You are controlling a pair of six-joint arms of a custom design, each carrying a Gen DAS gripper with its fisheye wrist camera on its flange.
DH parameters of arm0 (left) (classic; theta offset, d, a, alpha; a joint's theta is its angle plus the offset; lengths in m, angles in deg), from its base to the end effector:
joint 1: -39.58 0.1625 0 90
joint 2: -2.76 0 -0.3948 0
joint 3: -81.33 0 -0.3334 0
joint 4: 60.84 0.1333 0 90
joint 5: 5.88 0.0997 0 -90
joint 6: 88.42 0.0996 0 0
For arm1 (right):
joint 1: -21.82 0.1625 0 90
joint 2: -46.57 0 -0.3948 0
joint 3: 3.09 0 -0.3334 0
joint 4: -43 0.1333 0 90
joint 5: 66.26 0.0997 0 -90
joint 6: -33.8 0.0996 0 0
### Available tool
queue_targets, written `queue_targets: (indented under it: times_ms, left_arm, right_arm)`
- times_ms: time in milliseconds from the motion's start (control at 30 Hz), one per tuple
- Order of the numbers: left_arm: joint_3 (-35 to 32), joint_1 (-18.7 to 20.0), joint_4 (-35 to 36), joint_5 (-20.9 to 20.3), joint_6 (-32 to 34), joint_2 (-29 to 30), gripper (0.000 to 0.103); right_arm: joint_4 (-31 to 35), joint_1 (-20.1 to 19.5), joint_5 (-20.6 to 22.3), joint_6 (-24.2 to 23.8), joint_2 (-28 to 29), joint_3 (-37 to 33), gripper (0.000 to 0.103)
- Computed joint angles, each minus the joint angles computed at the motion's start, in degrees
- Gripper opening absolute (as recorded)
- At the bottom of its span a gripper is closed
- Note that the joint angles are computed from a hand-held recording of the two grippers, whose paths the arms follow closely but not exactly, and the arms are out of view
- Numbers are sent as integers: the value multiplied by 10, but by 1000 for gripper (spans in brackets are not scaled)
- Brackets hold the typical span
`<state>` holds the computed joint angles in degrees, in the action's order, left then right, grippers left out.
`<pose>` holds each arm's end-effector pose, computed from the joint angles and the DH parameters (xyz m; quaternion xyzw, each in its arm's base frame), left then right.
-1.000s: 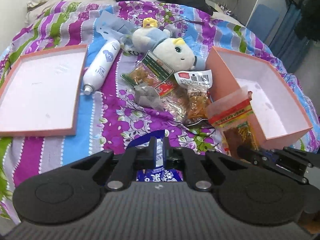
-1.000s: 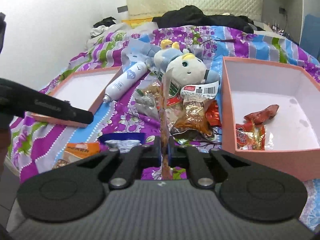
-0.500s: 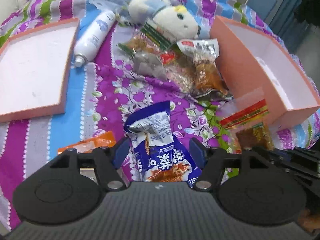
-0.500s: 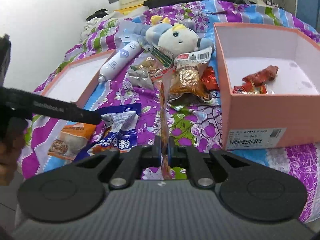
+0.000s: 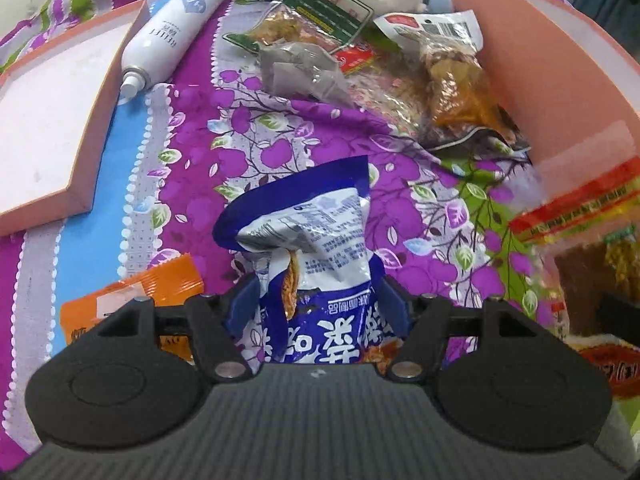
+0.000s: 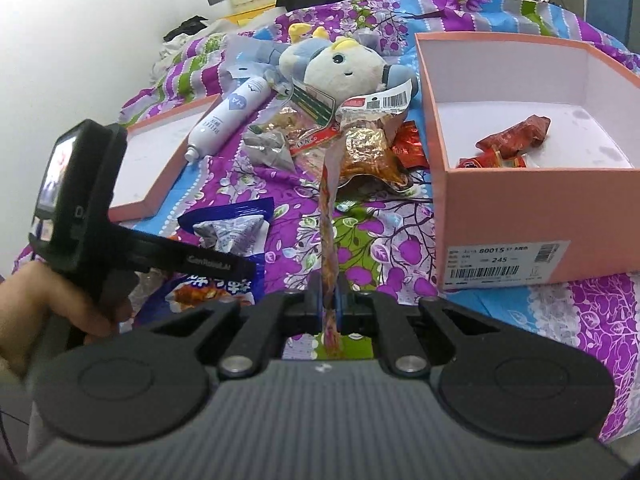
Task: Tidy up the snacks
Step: 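Lift the blue bag with the left gripper while the right grasps a striped snack stick, then lower the blue bag and striped stick into the pink box and open both grippers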
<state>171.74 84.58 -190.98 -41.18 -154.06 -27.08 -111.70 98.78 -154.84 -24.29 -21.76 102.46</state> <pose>-0.2581 -0.5616 -0.0202 -0.0764 0.8746 -0.2822 0.3868 0.0091 -0.5622 0.2854 0.3748 -0.8961 0.2002 0.1283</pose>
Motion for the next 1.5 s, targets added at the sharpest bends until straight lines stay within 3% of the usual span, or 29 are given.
queue_targets:
  times_ms: [133, 267, 567, 933, 1067, 1200, 1333, 1500]
  left_arm:
    - [0, -3, 8, 9, -1, 1, 53]
    - [3, -6, 5, 1, -11, -7, 48]
    - [25, -48, 1, -4, -34, -43, 46]
    - [-3, -102, -64, 26, 18, -49, 46]
    - [-69, -106, -117, 37, 109, -16, 46]
    - [-175, -95, -143, 32, 216, 39, 47]
    - [-317, -78, -113, 14, 295, 109, 47]
    - [-541, -51, -42, -9, 365, 226, 47]
  right_arm:
    - [2, -3, 9, 5, -4, -1, 9]
    - [-8, -6, 22, 14, -14, 3, 9]
    - [3, -5, 64, 17, -55, 12, 9]
    - [8, -4, 124, 41, -88, -20, 9]
    - [-5, 5, 131, 49, -68, -62, 9]
    - [-7, 14, 119, 54, -33, -125, 9]
    - [5, 14, 101, 61, 12, -196, 9]
    - [15, 5, 83, 72, 69, -277, 9]
